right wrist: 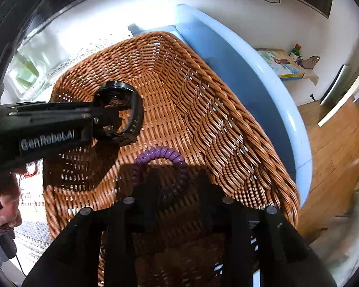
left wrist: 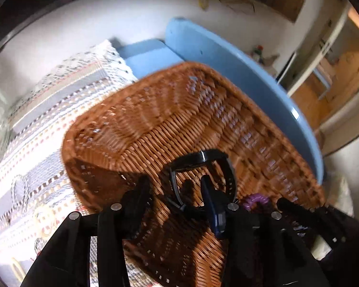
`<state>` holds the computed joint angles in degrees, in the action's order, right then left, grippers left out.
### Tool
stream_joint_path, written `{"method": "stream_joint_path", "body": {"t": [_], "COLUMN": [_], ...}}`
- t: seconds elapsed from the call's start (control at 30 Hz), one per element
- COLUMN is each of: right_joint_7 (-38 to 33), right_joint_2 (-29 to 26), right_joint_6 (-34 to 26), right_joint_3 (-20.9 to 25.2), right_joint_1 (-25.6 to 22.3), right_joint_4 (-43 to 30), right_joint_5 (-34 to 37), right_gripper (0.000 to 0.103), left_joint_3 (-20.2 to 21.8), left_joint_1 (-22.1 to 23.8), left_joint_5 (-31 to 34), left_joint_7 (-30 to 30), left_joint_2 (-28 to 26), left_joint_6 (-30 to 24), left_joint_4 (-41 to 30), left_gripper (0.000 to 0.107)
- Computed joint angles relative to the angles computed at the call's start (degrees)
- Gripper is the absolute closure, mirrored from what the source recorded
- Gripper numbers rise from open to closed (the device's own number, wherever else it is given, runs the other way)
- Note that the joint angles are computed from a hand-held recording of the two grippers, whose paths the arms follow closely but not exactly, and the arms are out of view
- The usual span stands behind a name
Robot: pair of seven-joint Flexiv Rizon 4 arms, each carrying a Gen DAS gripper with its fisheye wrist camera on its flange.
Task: Organize jewelry
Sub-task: 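Open the right tool to drop the purple tie while the left tool drops the watch into the basket, then grasp the red string bracelet with the right tool while the left tool returns to the mat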
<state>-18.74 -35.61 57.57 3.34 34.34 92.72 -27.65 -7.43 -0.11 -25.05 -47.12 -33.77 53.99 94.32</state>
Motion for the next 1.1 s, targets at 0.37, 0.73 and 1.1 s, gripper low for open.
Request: {"method": "stream_joint_path", "body": {"t": [0.37, 0.73, 1.1], "right_joint_7": [14.68, 20.5, -6.76], "right_joint_2": [5.56, 3.15, -12.25], "right_joint_6": [-0.91, 6.97, 3.49], "right_joint_3": [-6.36, -5.36, 2.68], "right_joint_1": [4.83, 3.62, 6.0], "right_joint_4": [3.67, -4.63, -27.96], "right_joint_5": [-16.05, -26.55, -9.44], "right_gripper": [0.041, 0.0, 0.0], "left_joint_3": [-1.6, 1.71, 8.67], "left_joint_1": [5.43, 11.44, 18.26], "left_joint_5": [-11.4, -21.84, -13.6], "left_joint_7": [6.96, 10.47, 0.75], "left_joint_2": [5.84, 9.97, 5.18], "left_joint_6": [3.48, 5.99, 5.68], "left_joint_4": [4.68, 8.04, 5.98], "left_gripper": [0.055, 0.041, 0.031]}}
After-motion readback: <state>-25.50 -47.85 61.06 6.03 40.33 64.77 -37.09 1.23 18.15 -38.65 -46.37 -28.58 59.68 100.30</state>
